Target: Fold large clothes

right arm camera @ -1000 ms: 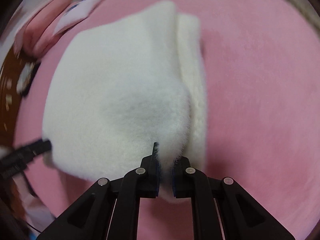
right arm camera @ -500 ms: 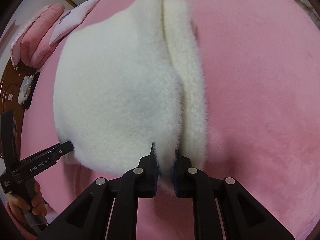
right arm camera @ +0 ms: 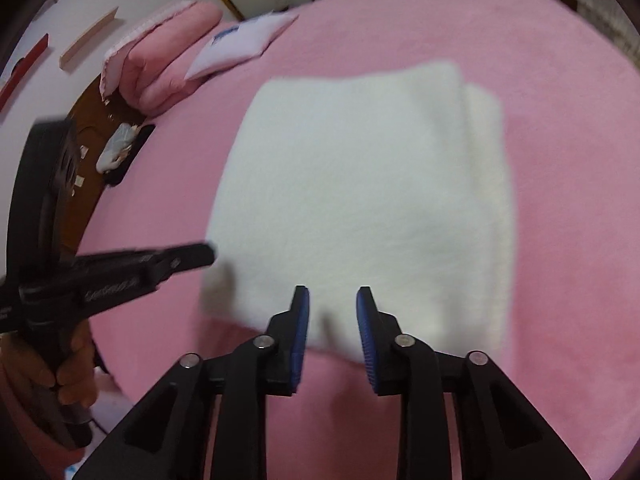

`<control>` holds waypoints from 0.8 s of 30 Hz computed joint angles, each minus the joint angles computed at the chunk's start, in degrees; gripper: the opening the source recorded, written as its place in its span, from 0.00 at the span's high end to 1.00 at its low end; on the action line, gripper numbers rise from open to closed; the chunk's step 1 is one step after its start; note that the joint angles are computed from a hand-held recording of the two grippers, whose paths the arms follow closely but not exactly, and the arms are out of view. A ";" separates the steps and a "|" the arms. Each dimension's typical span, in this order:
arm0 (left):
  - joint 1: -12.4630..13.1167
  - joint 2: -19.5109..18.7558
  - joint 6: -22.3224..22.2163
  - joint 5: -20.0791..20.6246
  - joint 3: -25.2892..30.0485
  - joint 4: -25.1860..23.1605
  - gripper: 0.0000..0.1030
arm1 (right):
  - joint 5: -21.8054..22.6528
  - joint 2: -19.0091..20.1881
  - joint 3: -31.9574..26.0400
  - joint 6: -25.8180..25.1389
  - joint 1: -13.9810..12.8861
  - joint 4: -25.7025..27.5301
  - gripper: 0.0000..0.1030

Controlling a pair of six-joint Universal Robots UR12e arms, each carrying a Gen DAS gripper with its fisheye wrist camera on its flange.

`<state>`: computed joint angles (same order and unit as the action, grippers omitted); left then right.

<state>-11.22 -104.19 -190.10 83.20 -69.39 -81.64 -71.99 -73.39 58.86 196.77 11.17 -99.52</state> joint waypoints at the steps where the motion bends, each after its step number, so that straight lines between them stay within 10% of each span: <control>1: 0.41 -0.45 -0.37 -1.12 0.31 0.11 1.00 | 0.81 0.63 -0.25 0.65 0.21 0.51 0.79; 12: 3.79 -4.67 -1.26 -8.69 3.23 7.30 1.00 | 3.76 3.91 -0.45 5.91 -1.33 -9.93 0.86; 24: 4.18 -14.59 -3.84 -8.17 11.14 11.16 1.00 | 2.32 17.98 -19.12 7.65 -3.76 -6.11 0.87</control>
